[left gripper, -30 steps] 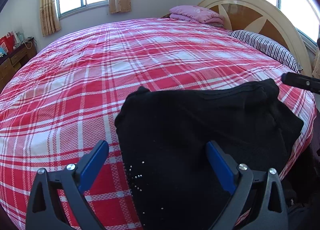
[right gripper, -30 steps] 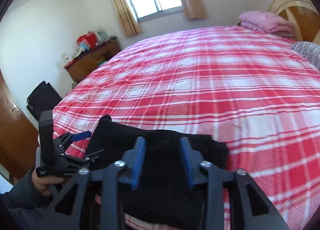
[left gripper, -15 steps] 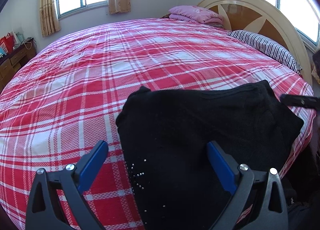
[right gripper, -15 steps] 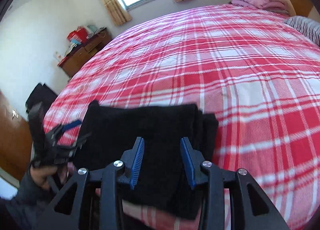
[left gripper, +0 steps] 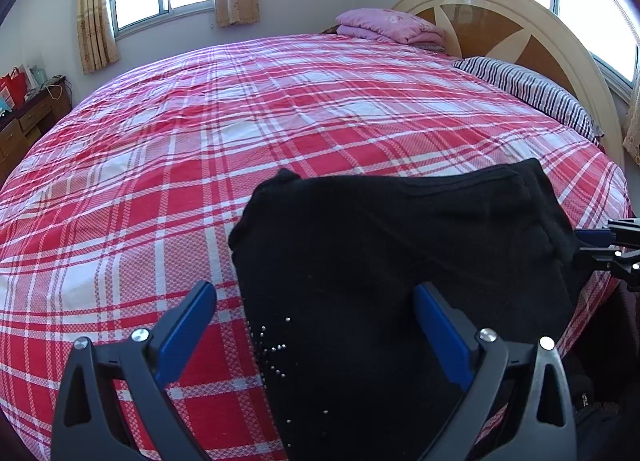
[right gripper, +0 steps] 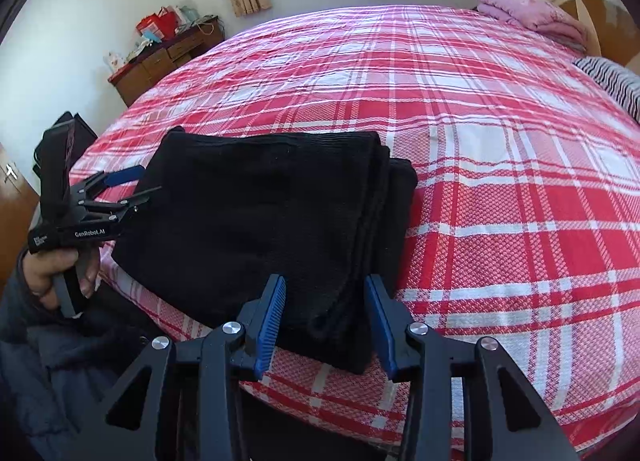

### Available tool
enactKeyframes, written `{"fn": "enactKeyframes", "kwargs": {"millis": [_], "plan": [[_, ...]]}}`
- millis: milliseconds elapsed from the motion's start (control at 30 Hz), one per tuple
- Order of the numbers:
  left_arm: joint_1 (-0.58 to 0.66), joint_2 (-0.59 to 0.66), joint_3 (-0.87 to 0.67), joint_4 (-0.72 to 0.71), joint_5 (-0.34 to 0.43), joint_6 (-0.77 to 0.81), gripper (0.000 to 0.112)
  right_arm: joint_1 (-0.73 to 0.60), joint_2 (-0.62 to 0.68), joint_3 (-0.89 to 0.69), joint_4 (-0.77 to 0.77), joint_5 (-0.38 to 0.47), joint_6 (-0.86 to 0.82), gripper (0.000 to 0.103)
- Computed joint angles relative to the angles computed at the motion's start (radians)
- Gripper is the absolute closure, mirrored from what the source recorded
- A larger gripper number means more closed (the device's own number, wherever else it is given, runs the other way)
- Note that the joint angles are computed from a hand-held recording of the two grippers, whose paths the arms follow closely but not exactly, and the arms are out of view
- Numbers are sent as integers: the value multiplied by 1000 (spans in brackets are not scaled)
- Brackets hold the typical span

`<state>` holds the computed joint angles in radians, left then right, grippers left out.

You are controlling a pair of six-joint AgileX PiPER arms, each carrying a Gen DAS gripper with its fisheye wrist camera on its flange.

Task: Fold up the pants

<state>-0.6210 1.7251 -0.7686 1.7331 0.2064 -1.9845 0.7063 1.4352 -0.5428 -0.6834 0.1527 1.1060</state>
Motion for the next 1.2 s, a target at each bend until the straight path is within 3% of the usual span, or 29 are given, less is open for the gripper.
{"fn": "enactKeyframes", "kwargs": {"millis": [167,233,400,467,567,700,833,900,1000,1100,1200], "plan": [[-10,-23,16,-25,39,51,11,-27,-19,-27,289,48,-310,59],[2,-30,24,3,31,20,11,-23,-32,-31,247,75,-260,58],[-8,-35,20,-53,50,74,11,43,-50,-75,-53,183,59,58],[-14,-49,24,-59,78,83,11,37,-43,-120,6,187,-20,58],[10,-71,28,-96,91,126,11,6,5,-214,249,147,-320,57],[71,-79,33,-147,57,166,11,12,188,-430,632,146,-720,57],[83,-68,28,-297,13,332,11,-11,431,-760,1027,284,-1117,57],[68,-65,32,-359,3,407,11,-36,572,-960,1164,414,-1241,57],[57,-49,35,-448,-19,498,11,-46,787,-1260,1158,593,-1180,58],[69,-33,43,-374,-39,400,9,-54,992,-1552,1158,798,-1146,66],[108,-25,50,-391,-101,387,9,-25,1022,-1604,1038,783,-1089,68]]}}
